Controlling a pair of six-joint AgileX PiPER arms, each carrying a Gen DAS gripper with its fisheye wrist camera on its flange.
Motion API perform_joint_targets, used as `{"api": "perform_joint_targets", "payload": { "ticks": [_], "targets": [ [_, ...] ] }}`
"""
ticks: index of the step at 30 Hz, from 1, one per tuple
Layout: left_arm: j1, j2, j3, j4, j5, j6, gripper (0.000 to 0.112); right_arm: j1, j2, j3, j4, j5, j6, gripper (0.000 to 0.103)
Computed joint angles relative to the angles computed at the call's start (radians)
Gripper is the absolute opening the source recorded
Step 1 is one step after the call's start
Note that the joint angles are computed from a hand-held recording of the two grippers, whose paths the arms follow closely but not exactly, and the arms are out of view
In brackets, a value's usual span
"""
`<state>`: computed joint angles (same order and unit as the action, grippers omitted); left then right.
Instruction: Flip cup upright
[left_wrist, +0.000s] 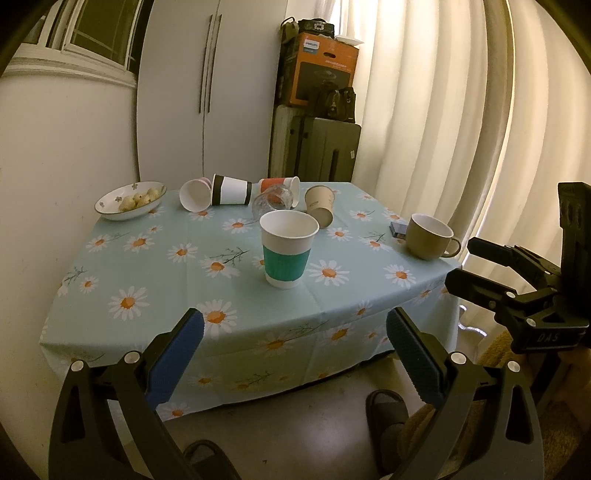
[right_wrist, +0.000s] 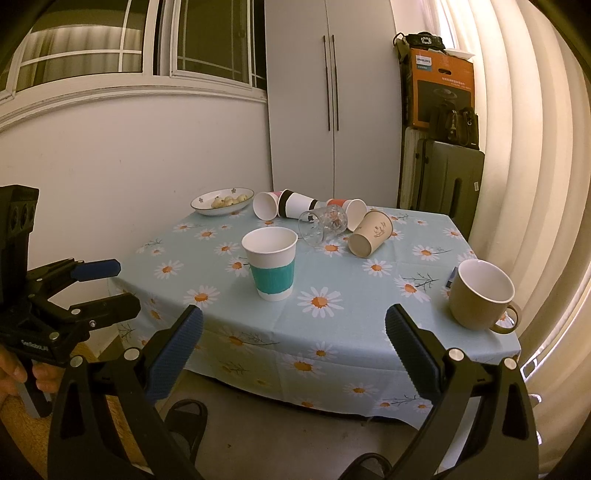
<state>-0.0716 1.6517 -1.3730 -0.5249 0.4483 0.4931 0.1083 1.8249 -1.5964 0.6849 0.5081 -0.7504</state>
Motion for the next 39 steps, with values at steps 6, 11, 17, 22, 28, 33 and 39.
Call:
{"api": "perform_joint_targets", "payload": {
  "ticks": [6,11,17,22,28,33,39],
  "targets": [
    [0.003,0.002,-0.002,-0.003,0.002,0.008,0.096,0.001,-0.001,-0.001,-0.002,0.001,0.001,0.098],
    [0.003,0.005,-0.007,0.0,0.007,0.007,0.096,0.0,0.0,-0.001,-0.005,0.001,0.003,0.098],
    [0.0,0.005,-0.009,0.01,0.008,-0.005,0.096,0.001,-0.001,0.0,-0.005,0.001,0.003,0.098],
    [-0.002,0.003,-0.01,0.013,0.012,-0.007,0.096,0.001,-0.001,-0.001,-0.007,0.001,0.004,0.098],
    [-0.007,0.001,-0.007,0.02,0.012,-0.015,0.096,0.002,-0.001,-0.001,-0.008,0.001,0.006,0.098],
    [-0.008,-0.002,-0.003,0.023,0.01,-0.016,0.096,0.001,0.0,-0.002,-0.008,0.002,0.003,0.098],
    [-0.01,-0.002,-0.002,0.027,0.012,-0.018,0.096,-0.004,0.002,0.002,0.01,0.002,-0.014,0.098]
  ]
}}
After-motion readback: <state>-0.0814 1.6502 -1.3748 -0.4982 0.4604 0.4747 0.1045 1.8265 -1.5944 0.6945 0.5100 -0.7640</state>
